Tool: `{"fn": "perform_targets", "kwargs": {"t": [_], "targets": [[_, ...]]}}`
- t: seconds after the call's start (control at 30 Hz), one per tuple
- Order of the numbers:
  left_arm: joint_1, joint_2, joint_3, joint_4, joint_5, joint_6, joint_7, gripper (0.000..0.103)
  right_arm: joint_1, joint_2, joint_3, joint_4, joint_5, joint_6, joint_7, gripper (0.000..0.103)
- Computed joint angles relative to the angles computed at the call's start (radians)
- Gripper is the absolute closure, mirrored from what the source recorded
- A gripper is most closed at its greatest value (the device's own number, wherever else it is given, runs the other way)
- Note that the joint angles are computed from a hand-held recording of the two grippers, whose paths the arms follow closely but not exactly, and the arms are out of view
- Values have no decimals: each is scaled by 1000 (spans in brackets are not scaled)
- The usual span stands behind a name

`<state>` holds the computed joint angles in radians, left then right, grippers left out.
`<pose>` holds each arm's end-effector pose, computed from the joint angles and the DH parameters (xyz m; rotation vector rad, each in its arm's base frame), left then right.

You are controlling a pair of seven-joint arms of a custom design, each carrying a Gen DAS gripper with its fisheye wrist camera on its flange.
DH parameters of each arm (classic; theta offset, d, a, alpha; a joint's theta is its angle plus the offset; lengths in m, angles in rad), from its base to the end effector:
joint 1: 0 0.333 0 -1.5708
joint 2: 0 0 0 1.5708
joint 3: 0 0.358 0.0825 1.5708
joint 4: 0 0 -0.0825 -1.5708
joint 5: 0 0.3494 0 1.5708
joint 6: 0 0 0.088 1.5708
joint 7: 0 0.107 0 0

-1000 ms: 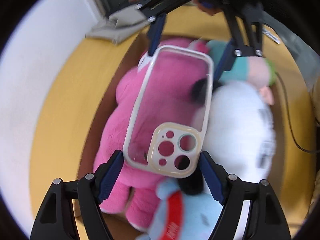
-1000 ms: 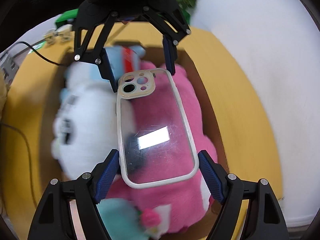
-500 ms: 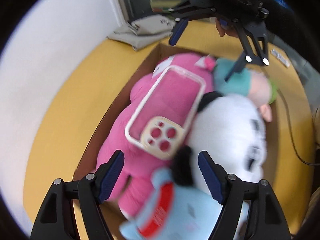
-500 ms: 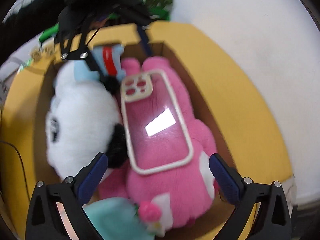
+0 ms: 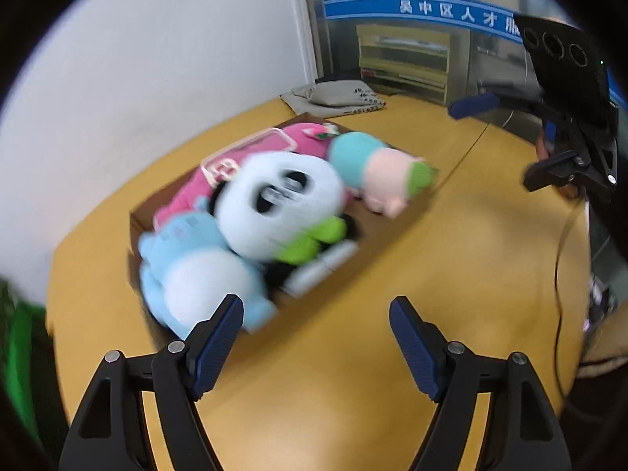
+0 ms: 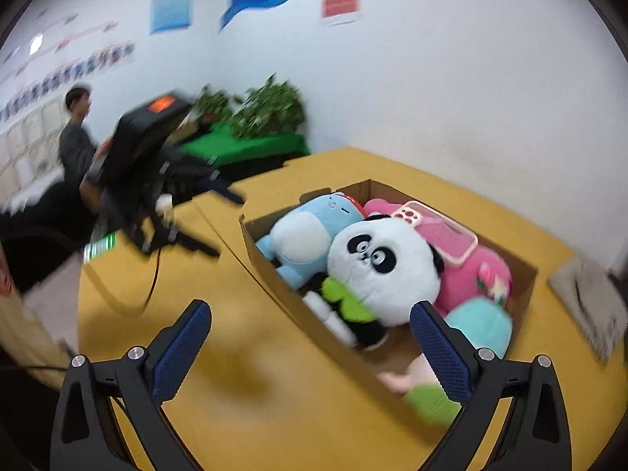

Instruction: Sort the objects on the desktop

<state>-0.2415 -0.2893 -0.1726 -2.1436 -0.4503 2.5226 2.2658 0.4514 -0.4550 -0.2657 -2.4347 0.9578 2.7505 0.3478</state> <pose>0.4288 -0.1972 0.6487 -0.9517 2.4889 -0.9118 0.4088 0.0237 0.5852 -1.9365 1.0023 -0.4839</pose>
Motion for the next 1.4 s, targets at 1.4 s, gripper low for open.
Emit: {"fn": "perform_targets", "kwargs": {"t": [1.4], "targets": [[70,-237,-175,-360,265,318,-911,26,-597,-263,617,-313,-829,108,1361,0]]}}
